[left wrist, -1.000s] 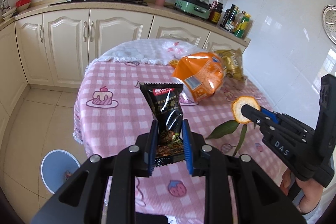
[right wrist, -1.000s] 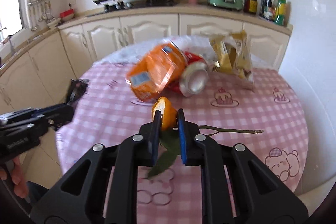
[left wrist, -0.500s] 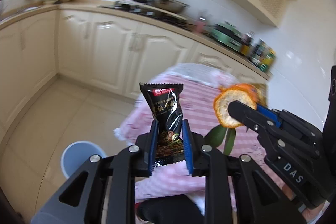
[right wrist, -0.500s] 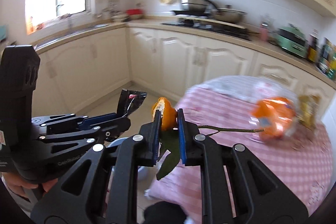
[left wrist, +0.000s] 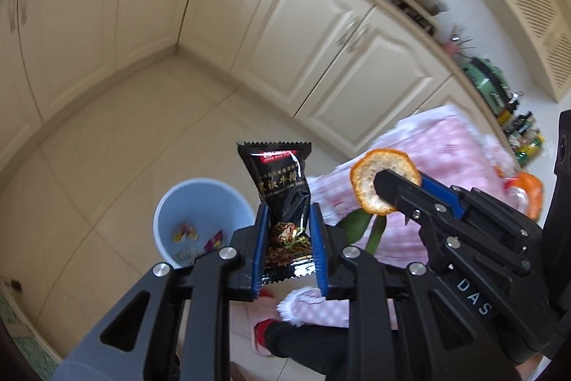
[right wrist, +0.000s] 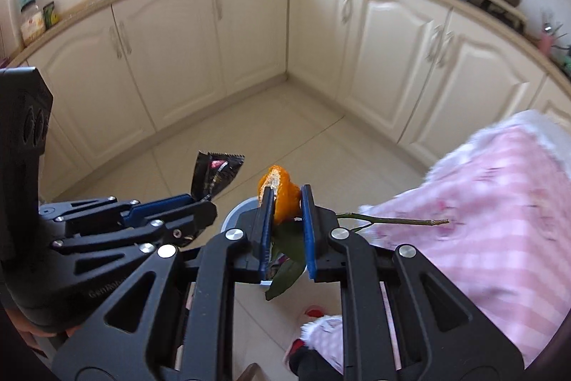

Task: Collect trash
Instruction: 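Carry both items over the blue bin and open both tools to drop them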

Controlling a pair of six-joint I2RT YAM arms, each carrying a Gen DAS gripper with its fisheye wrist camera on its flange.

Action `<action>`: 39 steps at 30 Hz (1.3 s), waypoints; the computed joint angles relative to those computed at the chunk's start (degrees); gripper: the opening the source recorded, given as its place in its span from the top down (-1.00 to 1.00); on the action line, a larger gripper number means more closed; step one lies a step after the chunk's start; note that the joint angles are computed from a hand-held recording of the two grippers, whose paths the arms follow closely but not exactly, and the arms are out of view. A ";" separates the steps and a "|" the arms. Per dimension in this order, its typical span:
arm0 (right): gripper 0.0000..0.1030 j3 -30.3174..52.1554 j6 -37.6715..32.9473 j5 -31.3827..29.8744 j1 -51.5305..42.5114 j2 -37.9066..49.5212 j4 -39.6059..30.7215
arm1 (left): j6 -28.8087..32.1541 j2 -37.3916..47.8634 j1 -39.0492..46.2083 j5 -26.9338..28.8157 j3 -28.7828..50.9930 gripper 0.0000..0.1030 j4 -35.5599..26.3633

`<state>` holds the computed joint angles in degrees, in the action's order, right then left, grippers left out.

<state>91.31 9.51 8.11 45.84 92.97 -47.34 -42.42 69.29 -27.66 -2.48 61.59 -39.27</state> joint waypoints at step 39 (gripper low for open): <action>0.66 14.39 4.30 -9.44 -5.13 32.42 7.36 | 5.41 23.09 19.53 13.95 -10.38 0.38 20.50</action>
<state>105.70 13.81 -1.33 40.71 125.38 -39.97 -37.01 92.38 -8.13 11.47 51.22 -18.77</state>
